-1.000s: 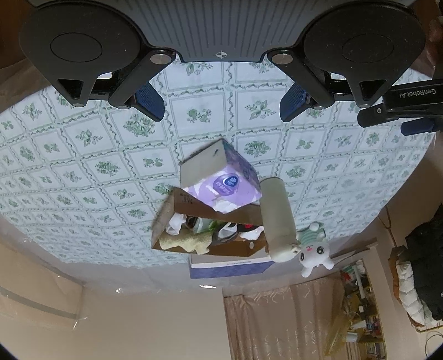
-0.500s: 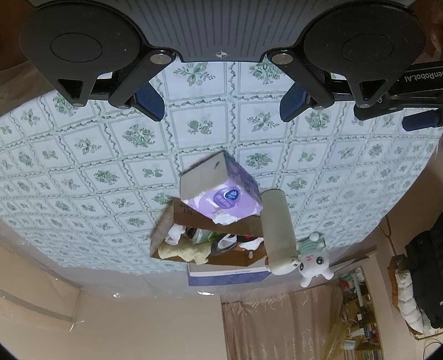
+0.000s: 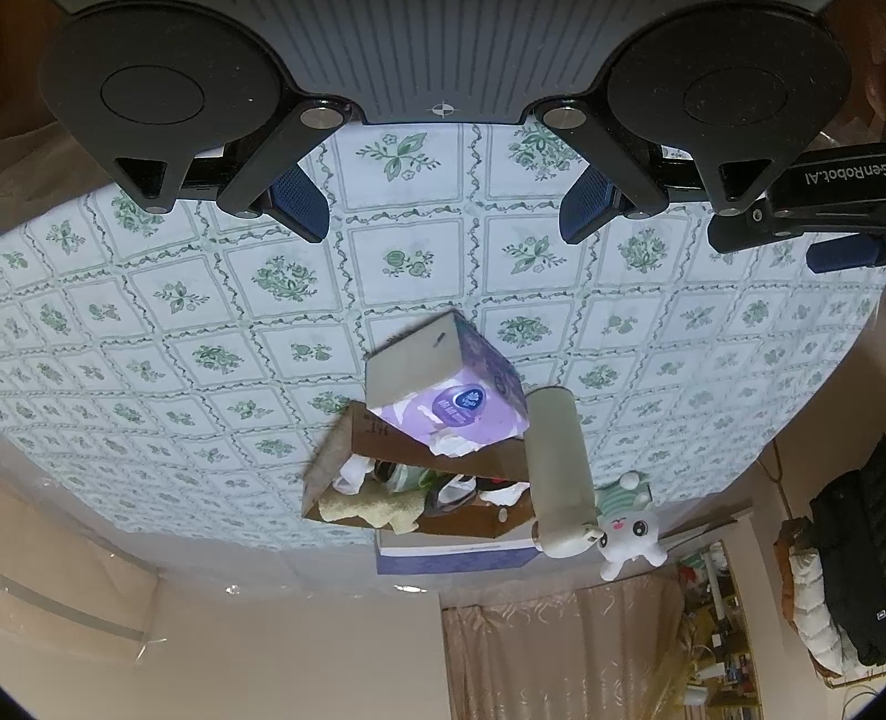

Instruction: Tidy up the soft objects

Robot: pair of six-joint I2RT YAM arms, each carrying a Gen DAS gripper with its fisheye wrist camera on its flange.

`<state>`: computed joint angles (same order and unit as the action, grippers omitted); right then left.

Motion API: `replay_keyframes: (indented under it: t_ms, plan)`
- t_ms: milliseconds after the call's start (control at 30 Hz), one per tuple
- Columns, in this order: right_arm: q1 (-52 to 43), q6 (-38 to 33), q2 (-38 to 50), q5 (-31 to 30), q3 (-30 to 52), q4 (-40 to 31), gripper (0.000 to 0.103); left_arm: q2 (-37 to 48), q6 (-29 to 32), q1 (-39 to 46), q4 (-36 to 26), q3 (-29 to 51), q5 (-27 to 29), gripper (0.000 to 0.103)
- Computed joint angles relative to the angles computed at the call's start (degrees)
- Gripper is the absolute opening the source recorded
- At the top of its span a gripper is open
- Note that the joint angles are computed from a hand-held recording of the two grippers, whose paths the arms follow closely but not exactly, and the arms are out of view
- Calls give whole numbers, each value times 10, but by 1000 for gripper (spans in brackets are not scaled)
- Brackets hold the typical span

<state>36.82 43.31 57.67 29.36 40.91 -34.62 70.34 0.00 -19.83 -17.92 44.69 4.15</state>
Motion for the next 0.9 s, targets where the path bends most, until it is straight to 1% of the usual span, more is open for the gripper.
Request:
replay_keyframes:
  t_ms: [900]
  plan:
    - [0, -3, 1, 4, 4, -4, 90, -2, -6, -2, 3, -1, 1, 99]
